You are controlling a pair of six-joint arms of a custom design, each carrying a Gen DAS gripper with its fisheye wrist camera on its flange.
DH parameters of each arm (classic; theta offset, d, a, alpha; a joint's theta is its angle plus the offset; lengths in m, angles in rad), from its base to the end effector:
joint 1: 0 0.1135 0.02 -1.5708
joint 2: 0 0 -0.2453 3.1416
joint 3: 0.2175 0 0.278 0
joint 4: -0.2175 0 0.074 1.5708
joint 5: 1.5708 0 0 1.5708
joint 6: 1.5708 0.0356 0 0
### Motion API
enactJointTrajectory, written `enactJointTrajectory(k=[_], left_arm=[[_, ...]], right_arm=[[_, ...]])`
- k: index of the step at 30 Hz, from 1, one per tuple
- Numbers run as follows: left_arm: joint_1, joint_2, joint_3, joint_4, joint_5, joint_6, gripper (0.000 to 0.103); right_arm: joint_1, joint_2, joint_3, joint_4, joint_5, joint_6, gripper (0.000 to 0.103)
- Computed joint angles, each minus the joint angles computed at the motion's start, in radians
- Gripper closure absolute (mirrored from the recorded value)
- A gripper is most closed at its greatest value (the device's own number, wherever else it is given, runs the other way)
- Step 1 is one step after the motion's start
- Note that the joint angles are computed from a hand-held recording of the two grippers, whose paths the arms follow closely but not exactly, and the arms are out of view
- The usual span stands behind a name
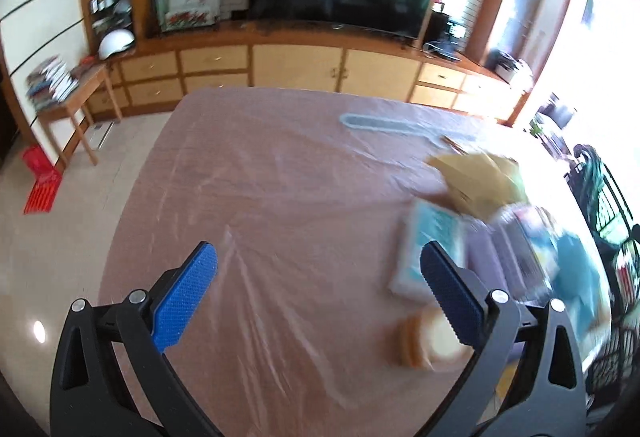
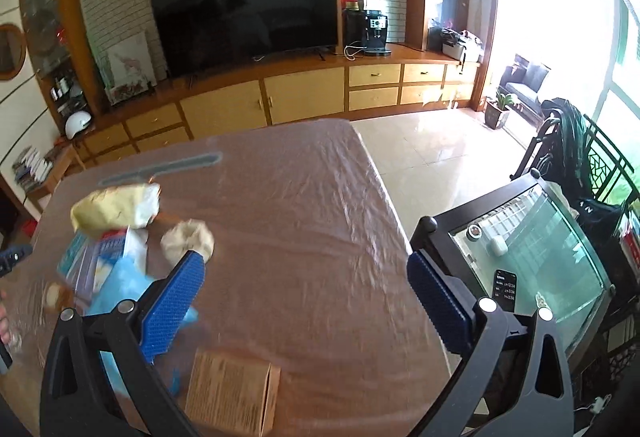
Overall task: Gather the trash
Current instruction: 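Move both tools over the cluttered table toward the items, then grasp the brown cardboard box with the right tool while the left tool grasps the cream cup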
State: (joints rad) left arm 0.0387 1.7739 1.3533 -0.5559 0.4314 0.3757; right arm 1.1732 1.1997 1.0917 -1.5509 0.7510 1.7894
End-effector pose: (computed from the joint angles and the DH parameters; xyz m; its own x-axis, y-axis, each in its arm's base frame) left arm 0.4016 0.0006 0.2096 -0.6972 0.3066 -0.6480 0.4887 0.8646 -0.1168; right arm 0.0993 0.1737 0.2728 -0.5970 0.4215 -0.6826 0.5277 0.8472 0.0615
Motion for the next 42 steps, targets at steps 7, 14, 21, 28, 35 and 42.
enactJointTrajectory(k=[7,14,21,28,35,42], left_arm=[[-0.039,-0.163,-0.202,0.023,0.017,0.051,0.001],[-0.08,-0.199,-0.269,0.044,-0.026,0.075,0.001],[-0.116,-0.175,-0.283,0.045,-0.054,0.094,0.001],[-0.144,-0.15,-0.288,0.064,-0.107,0.08,0.007],[-0.152,-0.124,-0.274,0.051,-0.127,0.086,0.021],[-0.183,-0.135,-0.288,0.064,-0.155,0.094,0.043]], right_arm=[[0.161,0.151,-0.023,0.153,-0.077,0.155,0.004],[0.17,0.269,0.023,0.217,-0.11,0.123,0.004],[0.148,0.293,0.024,0.25,-0.132,0.091,0.01],[0.127,0.29,-0.007,0.279,-0.152,0.093,0.017],[0.106,0.314,-0.001,0.29,-0.155,0.052,0.022],[0.091,0.291,-0.041,0.342,-0.172,0.025,0.046]])
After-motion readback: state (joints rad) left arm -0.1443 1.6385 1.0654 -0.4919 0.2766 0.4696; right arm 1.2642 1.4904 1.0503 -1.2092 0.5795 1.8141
